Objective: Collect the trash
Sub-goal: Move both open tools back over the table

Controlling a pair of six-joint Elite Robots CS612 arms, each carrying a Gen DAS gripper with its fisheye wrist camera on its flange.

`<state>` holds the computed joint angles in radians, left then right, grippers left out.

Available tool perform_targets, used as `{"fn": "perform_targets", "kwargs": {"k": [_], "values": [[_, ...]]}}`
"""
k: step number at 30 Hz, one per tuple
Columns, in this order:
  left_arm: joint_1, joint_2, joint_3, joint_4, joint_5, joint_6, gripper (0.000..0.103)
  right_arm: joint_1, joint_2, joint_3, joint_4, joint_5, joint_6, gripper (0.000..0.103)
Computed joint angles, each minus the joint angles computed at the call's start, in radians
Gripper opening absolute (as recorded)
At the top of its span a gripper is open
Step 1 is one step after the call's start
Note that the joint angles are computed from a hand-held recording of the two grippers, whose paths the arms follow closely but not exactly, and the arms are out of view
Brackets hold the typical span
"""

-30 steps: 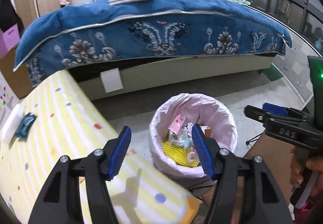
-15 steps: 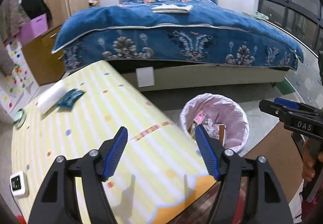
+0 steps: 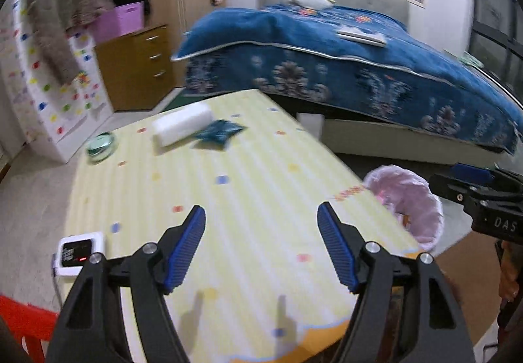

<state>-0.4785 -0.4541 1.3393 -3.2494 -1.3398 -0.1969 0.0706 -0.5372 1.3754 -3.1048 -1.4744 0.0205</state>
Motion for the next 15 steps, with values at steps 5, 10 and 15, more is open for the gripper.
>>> {"fn": "perform_targets", "kwargs": {"k": [5,10,15], "values": [[0.032,0.002,-0.004,0.011,0.054,-0.046,0.073,0.035,0.043,-0.096,0.046,0.028,-0.067,0.071],[0.068,0.017,-0.035,0.039,0.082,-0.075,0.073,0.061,0.103,-0.223,0.129,0.063,-0.127,0.058],[0.104,0.042,-0.098,0.088,0.095,-0.111,0.073,0.087,0.185,-0.388,0.235,0.057,-0.191,0.053]]}}
